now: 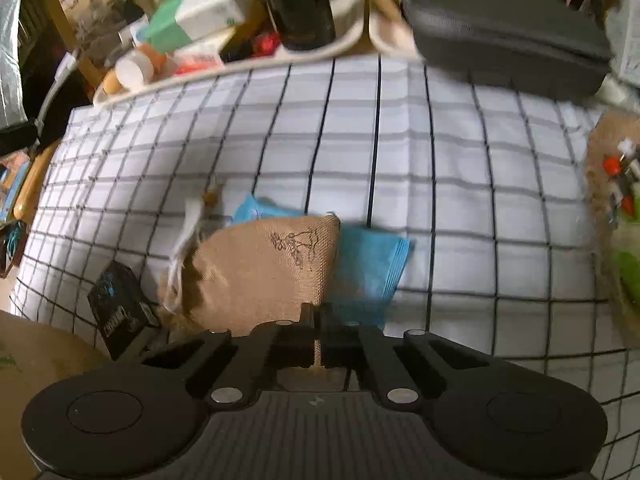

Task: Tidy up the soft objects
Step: 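Grasp the brown burlap pouch with the right gripper and lift it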

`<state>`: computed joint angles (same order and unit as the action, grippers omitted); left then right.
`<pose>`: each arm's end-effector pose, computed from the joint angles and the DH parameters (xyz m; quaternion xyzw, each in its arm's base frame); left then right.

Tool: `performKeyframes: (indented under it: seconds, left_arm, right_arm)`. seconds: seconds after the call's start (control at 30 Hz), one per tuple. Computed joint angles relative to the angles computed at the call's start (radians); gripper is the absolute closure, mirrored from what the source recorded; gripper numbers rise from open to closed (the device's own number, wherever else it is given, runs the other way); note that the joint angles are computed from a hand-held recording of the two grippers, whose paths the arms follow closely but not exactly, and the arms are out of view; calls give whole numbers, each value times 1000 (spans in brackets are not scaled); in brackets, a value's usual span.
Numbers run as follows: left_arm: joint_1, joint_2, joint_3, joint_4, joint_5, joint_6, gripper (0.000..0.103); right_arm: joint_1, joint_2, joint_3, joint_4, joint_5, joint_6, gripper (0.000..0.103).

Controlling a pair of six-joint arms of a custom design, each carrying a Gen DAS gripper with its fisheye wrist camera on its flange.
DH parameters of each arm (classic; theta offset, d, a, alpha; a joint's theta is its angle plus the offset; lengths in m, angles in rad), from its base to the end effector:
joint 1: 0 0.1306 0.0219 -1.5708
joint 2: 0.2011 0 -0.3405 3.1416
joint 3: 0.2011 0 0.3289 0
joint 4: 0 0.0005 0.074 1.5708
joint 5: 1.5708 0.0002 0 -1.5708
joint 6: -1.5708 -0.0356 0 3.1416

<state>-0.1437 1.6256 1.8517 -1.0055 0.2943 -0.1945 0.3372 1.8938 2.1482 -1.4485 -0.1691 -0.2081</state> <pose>0.4986 -0.0831 0.4576 0.2093 0.8902 -0.1256 0.3846 0.5177 0.1873 0.4067 -0.0789 0.9757 0.1301 0.1573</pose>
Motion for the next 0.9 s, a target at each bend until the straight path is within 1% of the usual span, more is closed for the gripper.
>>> performKeyframes:
  seconds: [0.1,0.37,0.53,0.6,0.77,0.9]
  left_arm:
    - [0,-8,-1,5,-3,10,93]
    - [-6,-28,-2,14,-4,20,93]
    - [-11,-44,-10,24,2,28,93]
    - [-12,-48,-10,22,6,27,93]
    - [-15,-66,-19,31,6,42,93]
    - [-15,-87,-31,43,11,62,93]
  right_arm:
    - [1,-42,-24,70,11,-6,99]
    - [18,-142,-76,219,129,19,100]
    - [21,-186,-94,279,177,28,100]
    - [17,-203,-106,298,171,17,100]
    - [20,-250,-153,363,209,-2,100]
    - [17,-284,-178,385,210,-8,100]
